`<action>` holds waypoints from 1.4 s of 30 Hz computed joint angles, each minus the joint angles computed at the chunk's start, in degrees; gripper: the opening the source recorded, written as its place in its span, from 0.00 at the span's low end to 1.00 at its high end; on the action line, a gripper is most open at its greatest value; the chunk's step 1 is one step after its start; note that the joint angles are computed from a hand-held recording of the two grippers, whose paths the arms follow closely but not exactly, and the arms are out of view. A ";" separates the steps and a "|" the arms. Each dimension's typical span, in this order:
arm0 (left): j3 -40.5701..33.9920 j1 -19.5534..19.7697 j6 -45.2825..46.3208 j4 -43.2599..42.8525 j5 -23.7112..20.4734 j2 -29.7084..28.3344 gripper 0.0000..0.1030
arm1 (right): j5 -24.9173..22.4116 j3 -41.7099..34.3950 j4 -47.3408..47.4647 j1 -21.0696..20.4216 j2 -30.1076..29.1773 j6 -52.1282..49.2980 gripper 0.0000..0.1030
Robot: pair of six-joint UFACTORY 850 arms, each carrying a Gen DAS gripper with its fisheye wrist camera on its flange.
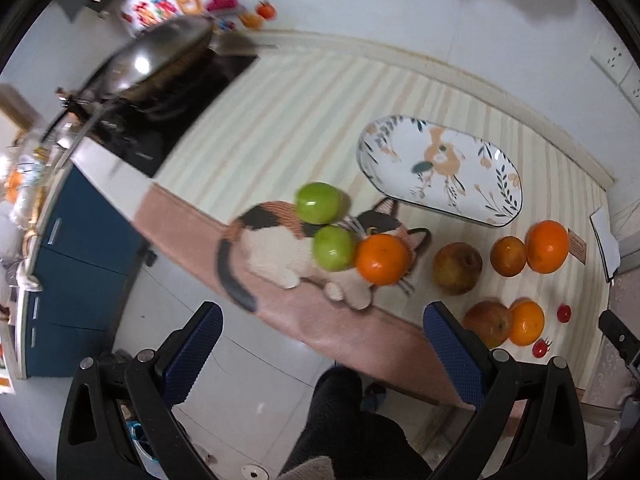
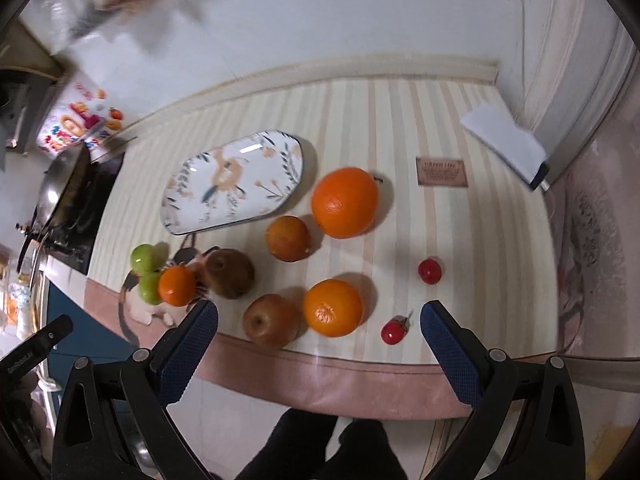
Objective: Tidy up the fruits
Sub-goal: 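Grasp the brown apple with the left tool while the right tool grasps the large orange, then carry both fruits over the floral plate and open both tools to release them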
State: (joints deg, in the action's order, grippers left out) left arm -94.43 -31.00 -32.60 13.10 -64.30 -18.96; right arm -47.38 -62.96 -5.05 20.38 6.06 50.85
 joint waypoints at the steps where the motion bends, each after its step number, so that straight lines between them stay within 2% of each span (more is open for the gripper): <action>1: -1.42 0.17 1.86 -1.58 -0.01 -1.84 1.00 | -0.11 -0.28 0.49 -0.68 -1.18 -0.32 1.00; 6: -9.90 0.16 12.30 -10.32 -2.63 -11.52 0.98 | 1.29 -1.09 4.63 -4.36 -6.26 -1.79 1.00; 13: -25.15 -0.51 20.57 -20.87 -10.62 -26.24 0.89 | 0.45 -4.25 5.76 -6.88 -11.90 -1.63 1.00; 16: -30.12 -1.70 22.67 -21.20 -13.24 -30.96 0.83 | -0.82 -6.27 5.11 -7.51 -14.34 -0.85 1.00; 18: -32.29 -2.27 23.61 -20.89 -14.82 -33.07 0.70 | -0.75 -7.21 5.96 -8.21 -15.57 -1.54 1.00; 19: -33.18 -2.72 24.06 -19.98 -15.50 -33.98 0.68 | -0.72 -7.76 6.29 -8.52 -16.28 -1.85 1.00; 20: -33.22 -3.08 24.24 -18.75 -15.15 -34.14 0.62 | -0.65 -8.17 6.58 -8.79 -16.85 -2.09 1.00; 23: -31.71 -3.09 25.14 -18.24 -12.71 -33.00 0.62 | -0.89 -9.97 7.34 -9.58 -19.39 -2.86 1.00; 26: -31.57 -2.85 25.29 -16.38 -12.94 -32.56 0.62 | -0.96 -11.49 9.70 -10.68 -22.07 -4.31 0.98; 31: -34.31 -2.25 26.21 -15.45 -14.80 -33.97 0.63 | -2.56 -13.32 12.35 -11.79 -25.89 -5.64 0.86; 34: -38.01 -2.21 25.75 -15.25 -16.76 -36.63 0.62 | -1.03 -12.64 15.70 -12.53 -26.27 -7.54 0.79; 42: -38.46 -2.66 25.83 -15.31 -15.03 -36.16 0.60 | -0.93 -13.30 12.86 -11.19 -26.67 -6.38 0.77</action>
State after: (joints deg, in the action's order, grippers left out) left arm -132.89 -33.67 -6.77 -2.21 -79.32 -55.11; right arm -48.31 -76.26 7.82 9.19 -20.61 44.47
